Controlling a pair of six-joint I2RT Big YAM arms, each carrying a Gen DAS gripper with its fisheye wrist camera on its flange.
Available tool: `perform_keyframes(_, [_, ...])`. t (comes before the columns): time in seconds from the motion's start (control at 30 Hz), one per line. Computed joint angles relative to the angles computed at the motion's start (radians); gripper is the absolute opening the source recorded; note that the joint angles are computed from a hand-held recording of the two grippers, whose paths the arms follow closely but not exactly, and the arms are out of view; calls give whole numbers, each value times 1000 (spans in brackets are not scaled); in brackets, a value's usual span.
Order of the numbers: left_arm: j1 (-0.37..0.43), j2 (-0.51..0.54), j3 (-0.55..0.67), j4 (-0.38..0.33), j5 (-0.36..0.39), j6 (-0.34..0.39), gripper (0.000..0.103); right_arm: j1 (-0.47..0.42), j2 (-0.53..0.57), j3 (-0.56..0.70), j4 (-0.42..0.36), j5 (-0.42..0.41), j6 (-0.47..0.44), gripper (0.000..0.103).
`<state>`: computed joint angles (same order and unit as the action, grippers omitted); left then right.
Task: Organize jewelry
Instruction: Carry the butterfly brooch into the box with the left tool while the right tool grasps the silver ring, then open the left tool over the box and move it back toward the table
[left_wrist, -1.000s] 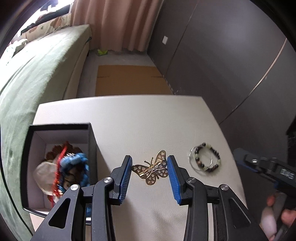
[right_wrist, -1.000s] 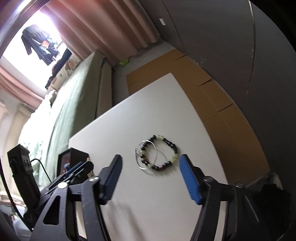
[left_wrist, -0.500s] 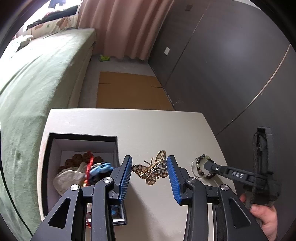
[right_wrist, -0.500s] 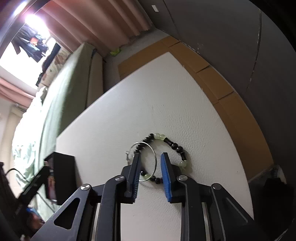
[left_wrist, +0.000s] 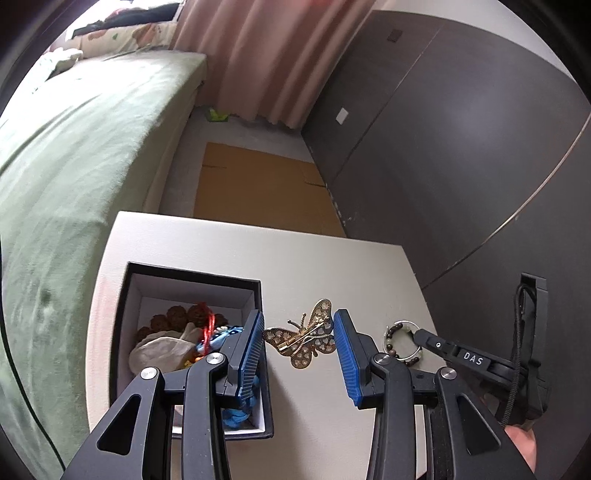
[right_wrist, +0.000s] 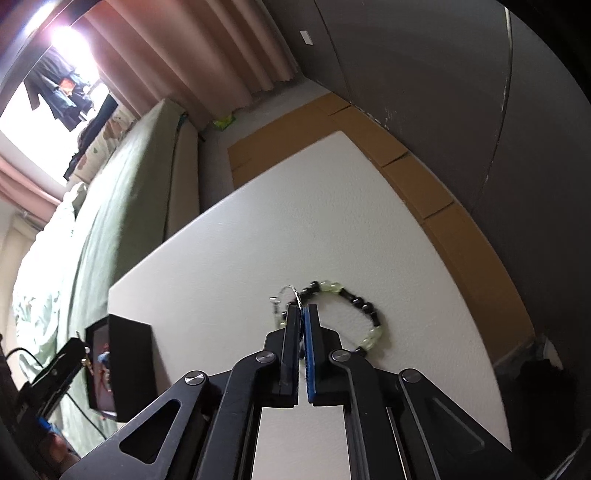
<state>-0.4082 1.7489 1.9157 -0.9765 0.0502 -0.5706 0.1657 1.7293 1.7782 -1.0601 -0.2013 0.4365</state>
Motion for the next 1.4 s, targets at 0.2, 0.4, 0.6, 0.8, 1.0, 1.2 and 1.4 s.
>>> perform_keyframes(0.2, [10, -40, -37, 7, -11, 6, 40, 25, -46, -19, 37, -4, 7, 4])
perform_keyframes(0.4, [25, -80, -76, 17, -22, 6, 40, 59, -69, -24, 66, -31, 4, 4])
perform_keyframes(0.6, [48, -105, -108, 19, -5, -4, 40, 86, -108, -60, 112, -101, 13, 4])
perform_keyframes(0.8, [82, -114, -128, 33, 95, -42, 63, 125, -121, -66, 141, -131, 11, 4])
perform_keyframes(1.0, [99, -155, -167, 75, 59, -54, 77, 163, -128, -80, 189, -179, 9, 4])
perform_keyframes(1.2, [126, -182, -199, 92, 48, -58, 77, 200, -98, -58, 228, -239, 9, 4])
perform_keyframes(1.4, [158, -210, -234, 118, 54, -71, 77, 234, -47, -26, 258, -306, -10, 4])
